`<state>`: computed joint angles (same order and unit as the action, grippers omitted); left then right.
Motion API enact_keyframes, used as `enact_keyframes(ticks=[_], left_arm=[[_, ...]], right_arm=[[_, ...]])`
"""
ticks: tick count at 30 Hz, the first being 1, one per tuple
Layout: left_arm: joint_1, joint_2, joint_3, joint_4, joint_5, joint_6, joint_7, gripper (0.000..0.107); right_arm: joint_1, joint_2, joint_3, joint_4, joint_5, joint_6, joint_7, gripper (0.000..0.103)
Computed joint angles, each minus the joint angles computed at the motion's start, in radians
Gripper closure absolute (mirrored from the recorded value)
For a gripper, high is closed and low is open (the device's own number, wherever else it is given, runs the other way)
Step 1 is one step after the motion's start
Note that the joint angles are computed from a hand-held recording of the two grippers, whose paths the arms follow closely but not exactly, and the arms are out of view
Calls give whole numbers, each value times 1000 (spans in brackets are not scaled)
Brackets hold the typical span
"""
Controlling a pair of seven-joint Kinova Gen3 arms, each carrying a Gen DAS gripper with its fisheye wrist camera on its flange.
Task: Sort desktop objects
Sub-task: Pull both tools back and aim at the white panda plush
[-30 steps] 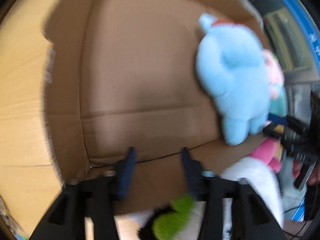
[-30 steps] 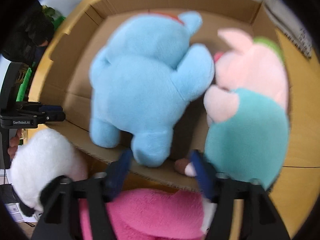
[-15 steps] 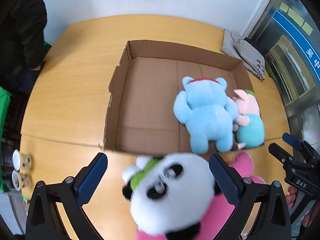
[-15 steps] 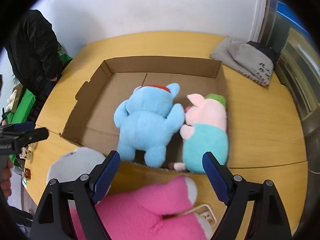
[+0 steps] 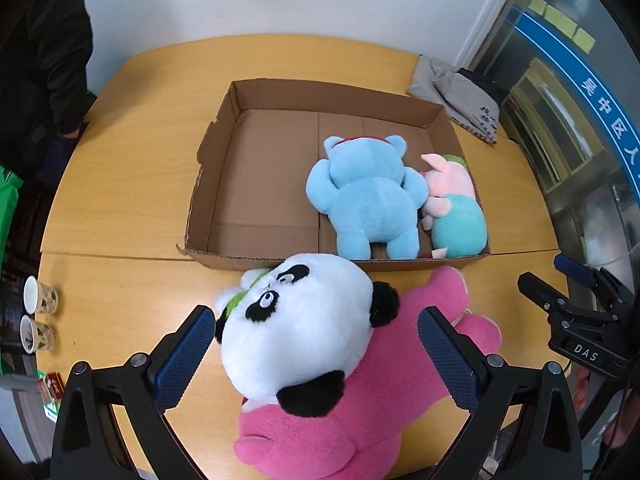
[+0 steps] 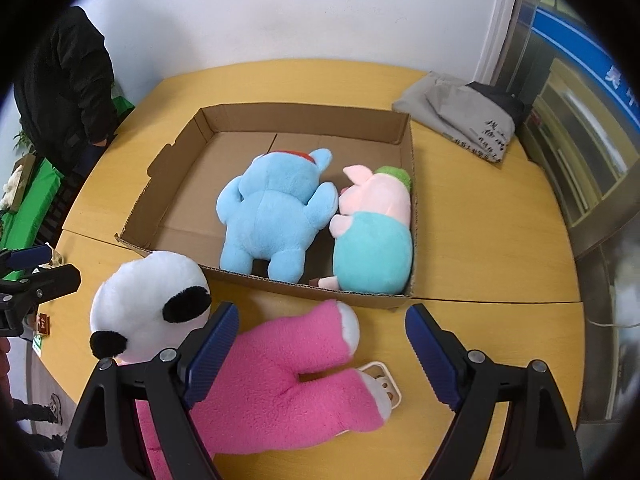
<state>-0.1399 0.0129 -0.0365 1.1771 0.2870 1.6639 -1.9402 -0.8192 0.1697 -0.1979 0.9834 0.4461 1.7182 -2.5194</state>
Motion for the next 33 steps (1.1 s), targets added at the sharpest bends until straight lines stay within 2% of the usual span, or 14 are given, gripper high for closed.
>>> enact_keyframes(ticks=[7,17,27,33], left_arm=[[-77,43,-37,-34,92,51,-124,5],[-188,96,-46,-39,183,135,-244,5],[-228,125,-35,-48,214,171,-293,5],[-242,140,-30,-49,229,187,-311,5]], right_arm=[[-86,94,29,-155,52,118,-9,18],[-208,228,137,-387,72,246,35,18],[-252,278,195,-469,53,294,25,18],[-260,283,205,-481,38,288,18,18]])
